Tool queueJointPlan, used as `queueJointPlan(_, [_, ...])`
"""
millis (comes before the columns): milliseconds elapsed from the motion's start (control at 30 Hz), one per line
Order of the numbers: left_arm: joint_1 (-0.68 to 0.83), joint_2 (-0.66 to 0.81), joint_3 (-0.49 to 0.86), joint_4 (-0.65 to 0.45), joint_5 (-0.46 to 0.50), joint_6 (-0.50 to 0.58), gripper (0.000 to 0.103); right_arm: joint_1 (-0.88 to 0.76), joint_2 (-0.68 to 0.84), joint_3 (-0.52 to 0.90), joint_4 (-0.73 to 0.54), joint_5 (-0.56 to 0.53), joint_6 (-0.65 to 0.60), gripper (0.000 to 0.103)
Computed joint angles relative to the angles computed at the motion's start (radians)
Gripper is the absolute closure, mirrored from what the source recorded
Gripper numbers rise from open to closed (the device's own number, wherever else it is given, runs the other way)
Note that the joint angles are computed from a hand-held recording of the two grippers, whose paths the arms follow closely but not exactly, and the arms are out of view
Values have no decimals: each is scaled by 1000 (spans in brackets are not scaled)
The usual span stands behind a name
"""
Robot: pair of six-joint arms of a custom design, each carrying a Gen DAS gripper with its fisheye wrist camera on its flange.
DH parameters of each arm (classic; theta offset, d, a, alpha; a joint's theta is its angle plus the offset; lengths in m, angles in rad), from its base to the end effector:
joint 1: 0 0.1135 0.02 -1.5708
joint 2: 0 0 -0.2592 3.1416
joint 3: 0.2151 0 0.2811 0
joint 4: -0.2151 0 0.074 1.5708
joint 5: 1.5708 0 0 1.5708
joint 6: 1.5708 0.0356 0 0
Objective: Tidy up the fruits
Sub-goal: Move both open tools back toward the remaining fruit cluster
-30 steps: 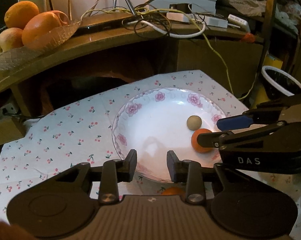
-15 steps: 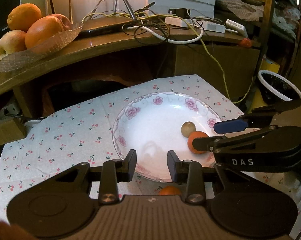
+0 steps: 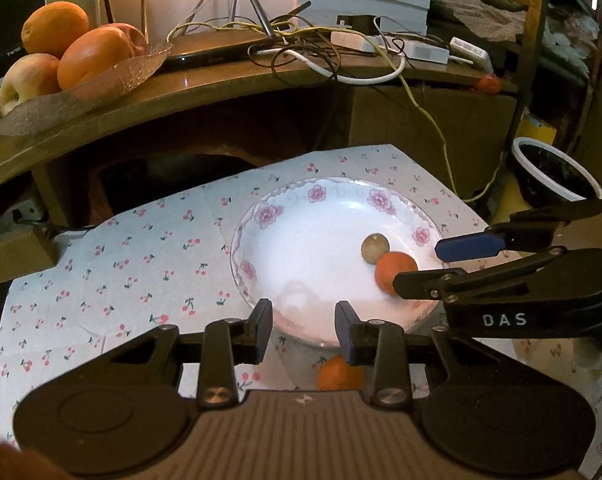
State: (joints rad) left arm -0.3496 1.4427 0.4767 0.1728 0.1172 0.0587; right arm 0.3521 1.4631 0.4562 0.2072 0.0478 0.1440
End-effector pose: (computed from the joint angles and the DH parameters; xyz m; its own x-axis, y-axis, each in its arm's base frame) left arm 0.2514 -0.0961 0.1009 -0.6439 0.2968 -0.7053 0.4558 0.8891 -0.0420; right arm 0.2503 0.0901 0.0926 -0.7111 -0.1086 -0.6946 -0.2134 0.9747 0.0661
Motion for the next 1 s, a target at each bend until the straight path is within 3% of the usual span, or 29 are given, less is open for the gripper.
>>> queueJointPlan(300, [65,-160,-114,-86,51,55,57,44,-127,-78,-45,-17,-13,51])
queueJointPlan(733, [105,-595,-283,-389,97,97,57,188,-248,-142,-116,-14,-2,51])
queueJointPlan(833, [57,-604,-318,-394,56,61,57,207,-265,-153,-126,5,9,51])
queueJointPlan(1000, [-11,-515,-328,-310,12,15,57,221,-245,-148,-128,27,19,51])
